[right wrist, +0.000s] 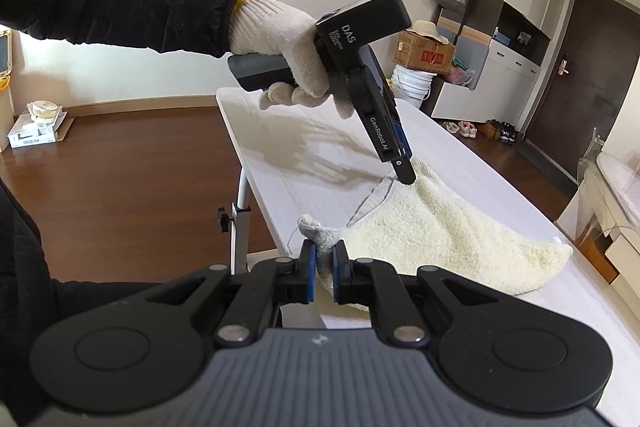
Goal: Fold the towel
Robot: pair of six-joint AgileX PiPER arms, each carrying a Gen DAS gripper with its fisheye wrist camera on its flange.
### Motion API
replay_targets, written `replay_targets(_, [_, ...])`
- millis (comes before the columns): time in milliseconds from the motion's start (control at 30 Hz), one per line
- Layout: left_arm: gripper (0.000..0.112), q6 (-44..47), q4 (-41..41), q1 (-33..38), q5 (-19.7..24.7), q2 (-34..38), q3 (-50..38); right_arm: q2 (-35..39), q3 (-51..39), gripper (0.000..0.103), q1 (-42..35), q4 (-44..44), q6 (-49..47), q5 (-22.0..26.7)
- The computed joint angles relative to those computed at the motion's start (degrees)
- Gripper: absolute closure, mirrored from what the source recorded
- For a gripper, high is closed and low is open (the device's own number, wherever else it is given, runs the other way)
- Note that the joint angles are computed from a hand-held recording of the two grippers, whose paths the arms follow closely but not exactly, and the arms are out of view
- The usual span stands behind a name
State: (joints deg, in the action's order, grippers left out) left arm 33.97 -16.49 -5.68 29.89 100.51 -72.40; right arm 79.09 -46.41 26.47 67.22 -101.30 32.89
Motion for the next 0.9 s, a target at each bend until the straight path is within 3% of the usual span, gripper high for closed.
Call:
replay_targets(300, [0.071, 5.26, -6.83, 1.92, 0.76, -1.41, -0.72, -0.32, 0.65, 0.094, -1.27, 1.63, 1.14, 1.04])
replay_targets(567, [0.071, 1.35, -0.08, 0.00, -0.12, 0.33, -0.77, -0.58, 2.87, 0.094, -3.75, 6.98, -0.37, 3.08])
replay_targets(900, [0.071, 0.38, 1.65, -0.49, -2.22, -0.64, 1.46, 0.47, 5.90, 0.094, -11.24, 16.22, -2.31, 10.94])
